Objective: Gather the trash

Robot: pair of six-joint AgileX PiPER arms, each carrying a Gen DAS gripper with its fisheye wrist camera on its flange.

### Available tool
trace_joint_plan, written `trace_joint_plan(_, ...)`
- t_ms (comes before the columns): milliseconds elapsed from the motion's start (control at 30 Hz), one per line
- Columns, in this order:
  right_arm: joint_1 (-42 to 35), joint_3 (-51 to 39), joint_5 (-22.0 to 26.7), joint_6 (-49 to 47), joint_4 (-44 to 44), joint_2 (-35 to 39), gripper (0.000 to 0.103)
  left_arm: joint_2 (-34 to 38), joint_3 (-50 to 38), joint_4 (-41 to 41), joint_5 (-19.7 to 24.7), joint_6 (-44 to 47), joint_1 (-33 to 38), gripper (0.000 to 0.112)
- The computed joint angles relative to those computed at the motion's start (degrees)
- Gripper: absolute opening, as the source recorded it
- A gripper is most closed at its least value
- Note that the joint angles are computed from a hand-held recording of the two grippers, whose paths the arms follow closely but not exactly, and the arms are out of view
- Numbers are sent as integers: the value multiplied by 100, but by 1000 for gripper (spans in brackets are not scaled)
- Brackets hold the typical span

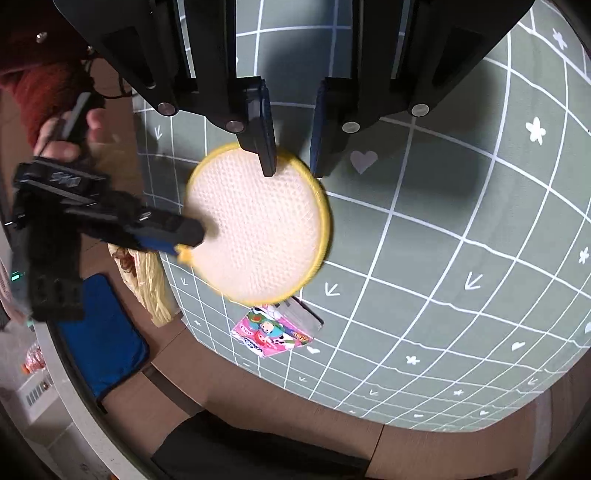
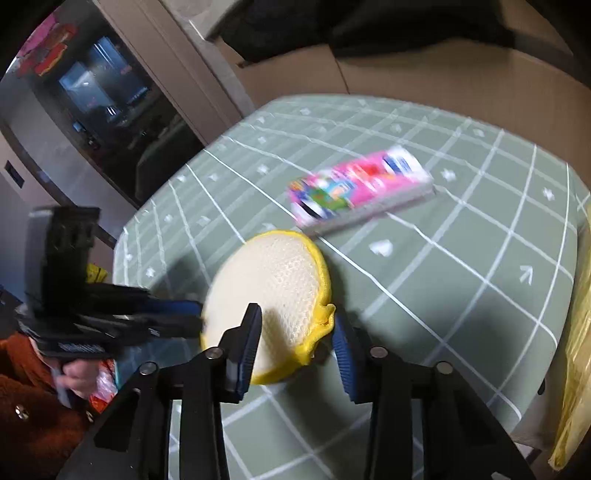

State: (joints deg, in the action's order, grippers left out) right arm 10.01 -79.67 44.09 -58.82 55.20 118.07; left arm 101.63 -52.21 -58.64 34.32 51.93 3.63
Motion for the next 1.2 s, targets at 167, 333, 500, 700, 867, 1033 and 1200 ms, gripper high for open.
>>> trace_joint_plan(167,90,-197,514,19,383,33,35,37,87,-353,7,450,103,18)
trace_joint_plan(333,491,-261,-76,481,-369,17,18,-98,119,-364,-54,406,92,19)
trace_joint_plan(500,83,35,-114,143,-172,-394,14,-222,-147,-817,-387,682,-44,34)
trace_joint_plan(700,-811,736,-597,-213,5,-1107,13,611,-1585,-396,-979,64,-513,35)
trace_joint_plan(867,-1148,935,-1152,4,-236,-1273,14,1764,-3376,1776,-517,-2148,-759,36)
trace_joint_plan(1033,-1339,937,-1087,-72,-281,-1143,14,2595,-4567,2682,481,-3184,-813,38)
trace_joint_plan(1200,-1386,941,-1101,-365,-140,-1007,14,2526,-4421,2479,766,-2747,-914,42)
